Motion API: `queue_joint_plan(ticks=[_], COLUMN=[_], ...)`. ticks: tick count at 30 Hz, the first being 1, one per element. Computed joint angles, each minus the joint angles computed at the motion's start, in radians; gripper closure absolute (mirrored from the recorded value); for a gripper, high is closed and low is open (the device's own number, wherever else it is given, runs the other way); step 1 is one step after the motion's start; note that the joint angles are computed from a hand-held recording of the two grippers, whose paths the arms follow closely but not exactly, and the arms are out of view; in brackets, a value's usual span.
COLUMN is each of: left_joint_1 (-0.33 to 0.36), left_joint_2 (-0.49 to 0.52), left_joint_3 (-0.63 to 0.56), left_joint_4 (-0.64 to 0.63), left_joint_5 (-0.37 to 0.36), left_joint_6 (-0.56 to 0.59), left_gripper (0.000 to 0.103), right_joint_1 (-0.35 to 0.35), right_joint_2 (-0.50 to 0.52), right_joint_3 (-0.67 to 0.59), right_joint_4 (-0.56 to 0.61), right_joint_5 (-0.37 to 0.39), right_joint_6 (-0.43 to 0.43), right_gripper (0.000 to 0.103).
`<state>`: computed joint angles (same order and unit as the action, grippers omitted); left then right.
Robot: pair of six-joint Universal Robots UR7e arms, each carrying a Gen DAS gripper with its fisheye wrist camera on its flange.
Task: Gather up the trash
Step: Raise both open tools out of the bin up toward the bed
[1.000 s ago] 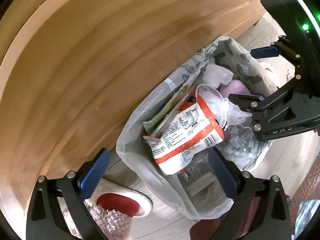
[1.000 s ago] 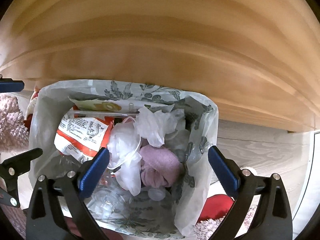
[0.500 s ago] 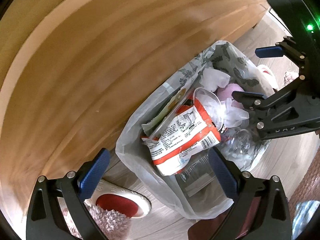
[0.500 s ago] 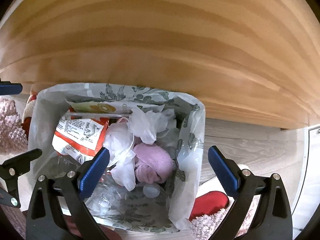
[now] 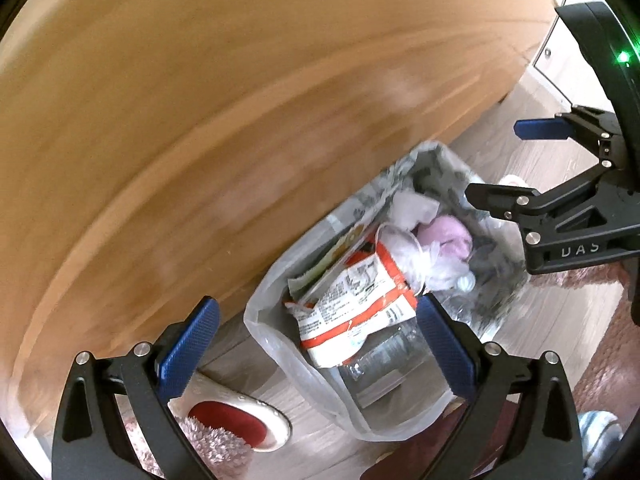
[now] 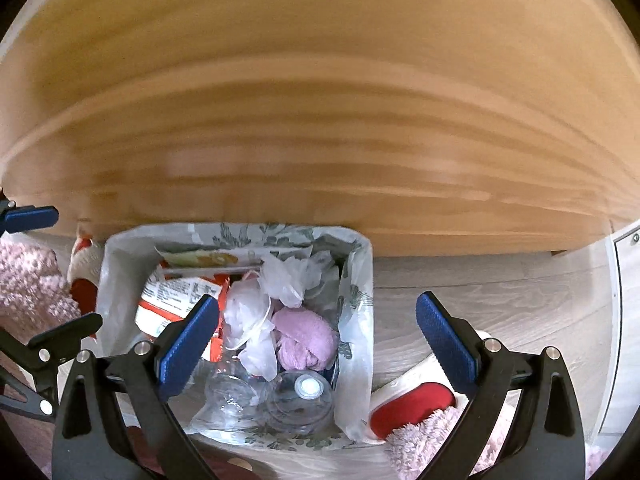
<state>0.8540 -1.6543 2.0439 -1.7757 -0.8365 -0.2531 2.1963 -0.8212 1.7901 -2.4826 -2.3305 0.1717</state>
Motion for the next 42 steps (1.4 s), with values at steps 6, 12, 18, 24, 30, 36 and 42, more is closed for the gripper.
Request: queue_joint_plan(ticks=[6,12,18,24,30,36,42], left_joint_1=[-0.017,-0.030,-0.050,-0.076,-0.108,-0.135,-0.173], left_joint_2=[-0.015,-0.036,-0.060,-0.090,-0.121,-0.139,-0.141], left_joint_3=[0.002,0.001,0.007,0.017,0.039,0.049,0.051], left_joint_4=[-0.035,-0.076,-0.138,-0.231,-0.343,-0.449,-0.559], left_joint_5=[0.005,0.003,0.002,-0.010,-0.002,0.001,0.028], left_joint_6=[0.005,0.013,0.024,0.049,0.089,0.152,0.225], left_gripper=[0.008,0.008,0.008,0.008,0.008,0.008,0.008], right_joint_1=[0.020,0.037,0.057,0.076,0.089,0.106,0.119], right_joint_2=[-0.032,-0.059,-0.077,-0.081,-0.084,-0.087,-0.074], right_joint_3=[0.021,0.036,0.045,0.048,0.059,0.063,0.051], right_joint_4=[-0.081,-0.133,-0.188,-0.274,-0.384,-0.522,-0.672], right_joint_5=[0.000,-0.002,-0.005,-0.010,-0.015,-0.028,-0.044], right_joint_6=[-0.010,-0.027,-0.055,-0.091,-0.132,-0.195,-0.281], right_gripper=[0.009,0.009,0.009,0.009,0.009,0.009,0.009])
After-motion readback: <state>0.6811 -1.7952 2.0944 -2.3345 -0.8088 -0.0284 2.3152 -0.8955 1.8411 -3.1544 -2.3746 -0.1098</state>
